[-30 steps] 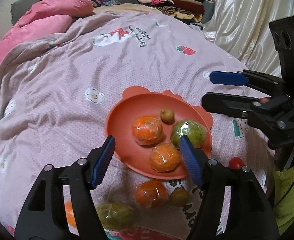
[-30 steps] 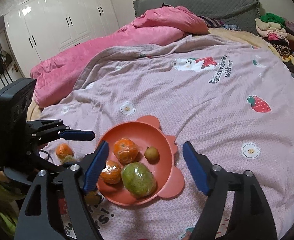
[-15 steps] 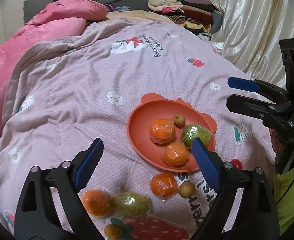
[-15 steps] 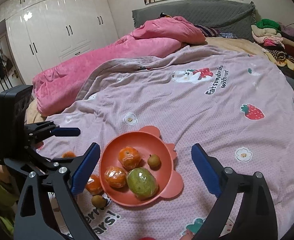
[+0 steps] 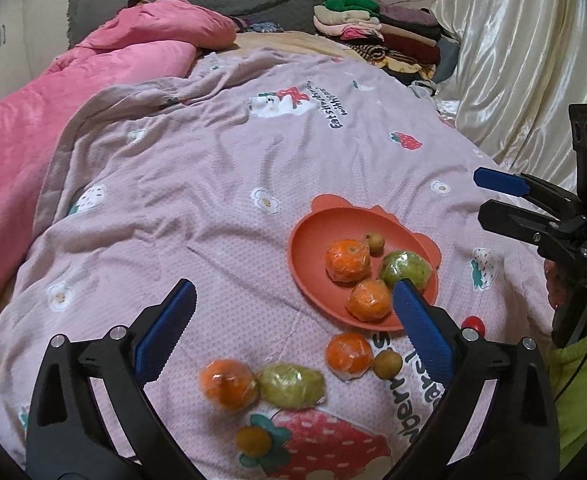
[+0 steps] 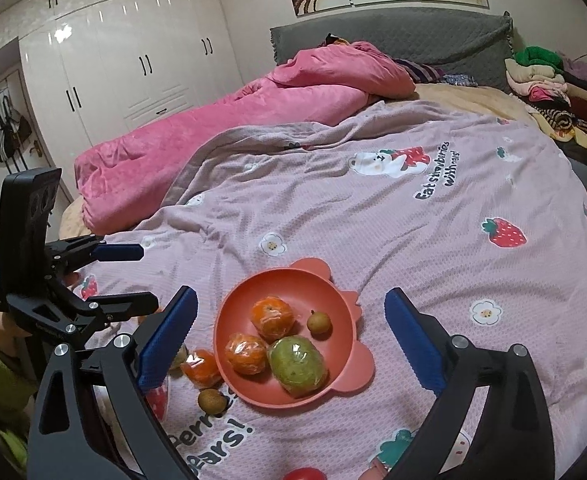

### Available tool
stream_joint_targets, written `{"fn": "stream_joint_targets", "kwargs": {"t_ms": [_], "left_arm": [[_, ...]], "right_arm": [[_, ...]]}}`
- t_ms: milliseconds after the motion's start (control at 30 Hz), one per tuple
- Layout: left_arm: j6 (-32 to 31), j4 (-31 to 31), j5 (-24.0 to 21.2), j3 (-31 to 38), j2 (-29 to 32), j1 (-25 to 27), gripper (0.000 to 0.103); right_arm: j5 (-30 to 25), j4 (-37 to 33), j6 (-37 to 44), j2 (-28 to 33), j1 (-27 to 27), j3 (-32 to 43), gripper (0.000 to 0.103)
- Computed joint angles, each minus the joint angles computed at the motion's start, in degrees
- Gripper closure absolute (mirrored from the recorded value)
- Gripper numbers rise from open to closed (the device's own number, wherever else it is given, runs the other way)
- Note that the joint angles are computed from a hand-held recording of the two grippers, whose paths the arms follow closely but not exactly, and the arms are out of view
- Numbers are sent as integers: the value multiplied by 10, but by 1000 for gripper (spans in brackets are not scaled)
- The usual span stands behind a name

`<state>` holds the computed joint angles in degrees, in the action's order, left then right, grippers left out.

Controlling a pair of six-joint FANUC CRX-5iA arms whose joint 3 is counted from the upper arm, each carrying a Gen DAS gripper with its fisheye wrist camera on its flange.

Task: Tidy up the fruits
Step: 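Open both tools and lift them away from the plate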

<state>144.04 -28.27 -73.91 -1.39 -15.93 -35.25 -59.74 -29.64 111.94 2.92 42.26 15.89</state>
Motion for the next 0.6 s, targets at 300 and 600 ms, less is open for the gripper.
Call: {"fn": "stream_joint_targets", "kwargs": {"t_ms": [300,600], "left_arm": [[16,-5,-13,-7,-14,-20,10],[34,-16,-29,-7,-22,-44,10]], "right_arm": [[2,8,-3,-11,10,-9,8],[21,32,-13,-30,31,-29,8]]}}
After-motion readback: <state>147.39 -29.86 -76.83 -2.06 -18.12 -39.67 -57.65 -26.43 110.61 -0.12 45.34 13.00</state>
